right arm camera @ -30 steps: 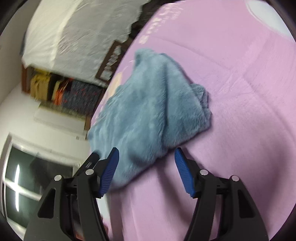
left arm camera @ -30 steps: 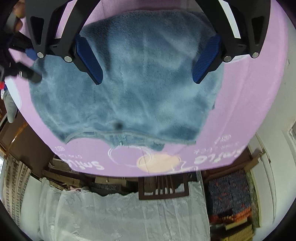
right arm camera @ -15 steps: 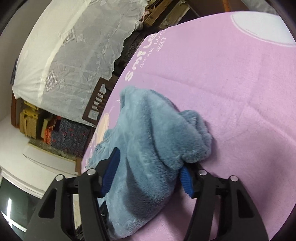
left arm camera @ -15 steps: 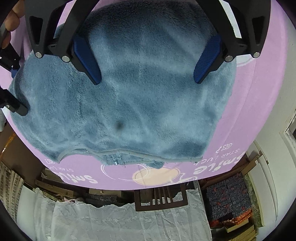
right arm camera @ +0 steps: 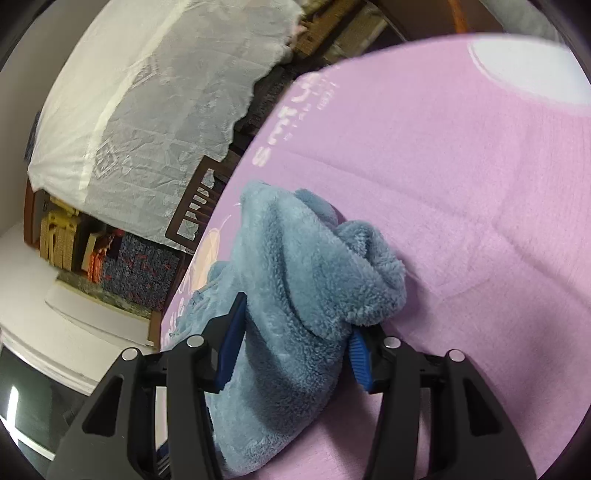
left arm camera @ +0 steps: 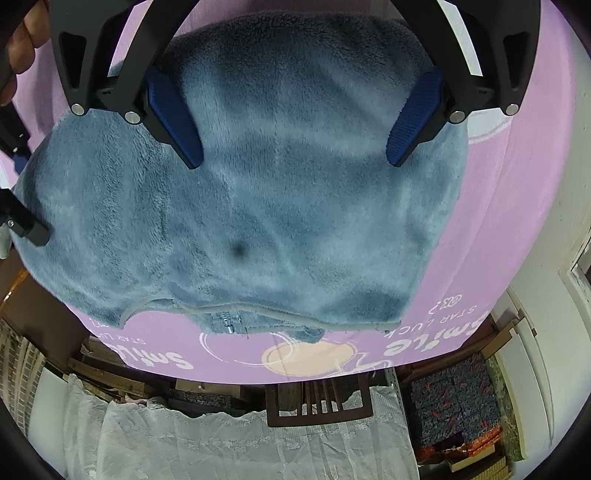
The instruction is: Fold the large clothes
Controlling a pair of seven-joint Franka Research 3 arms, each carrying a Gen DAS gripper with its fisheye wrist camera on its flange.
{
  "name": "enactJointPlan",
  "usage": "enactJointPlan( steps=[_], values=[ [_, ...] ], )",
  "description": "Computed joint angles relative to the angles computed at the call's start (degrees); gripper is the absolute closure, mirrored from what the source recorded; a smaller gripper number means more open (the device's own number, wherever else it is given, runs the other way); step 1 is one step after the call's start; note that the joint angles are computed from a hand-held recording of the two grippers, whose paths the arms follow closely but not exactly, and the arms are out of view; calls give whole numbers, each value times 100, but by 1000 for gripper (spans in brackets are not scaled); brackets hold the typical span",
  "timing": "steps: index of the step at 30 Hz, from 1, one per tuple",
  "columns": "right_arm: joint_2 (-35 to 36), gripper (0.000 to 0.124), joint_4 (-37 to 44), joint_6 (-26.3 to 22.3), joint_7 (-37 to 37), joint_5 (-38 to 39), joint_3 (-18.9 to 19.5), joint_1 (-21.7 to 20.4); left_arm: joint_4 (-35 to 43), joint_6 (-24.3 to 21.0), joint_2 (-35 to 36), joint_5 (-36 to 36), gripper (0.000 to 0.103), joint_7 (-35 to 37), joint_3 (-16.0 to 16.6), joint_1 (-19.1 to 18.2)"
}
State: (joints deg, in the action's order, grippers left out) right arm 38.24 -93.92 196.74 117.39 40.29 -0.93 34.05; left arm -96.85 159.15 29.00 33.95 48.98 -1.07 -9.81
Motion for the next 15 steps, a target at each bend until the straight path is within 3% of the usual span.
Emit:
enactJointPlan(
  steps=[2,4,6,8,11,13,15],
  values=[
    [79,74,181,-271,-527,636,-1001,875,-7,10,4,27,3,-18,19,-17],
    [241,74,241,-709,-117,459,-1969,1558,-1,11,10,33,3,-20,22,-18],
    [340,72,303,-1077,165,378,-2305,1744,-1,9,11,47,3,-29,29,-25],
    [285,72,282,-1103,291,277,-2012,1488,3,13,15,61,3,-37,33,-31],
    [249,71,251,-1115,427,66,-1881,1362,14,1,21,53,3,-19,20,-23],
    [213,65,254,-1062,527,-92,-1477,1021,21,-8,26,30,3,1,4,-12],
    [202,65,272,-806,423,-130,-783,454,35,-18,34,30,3,-2,11,-21]
  ],
)
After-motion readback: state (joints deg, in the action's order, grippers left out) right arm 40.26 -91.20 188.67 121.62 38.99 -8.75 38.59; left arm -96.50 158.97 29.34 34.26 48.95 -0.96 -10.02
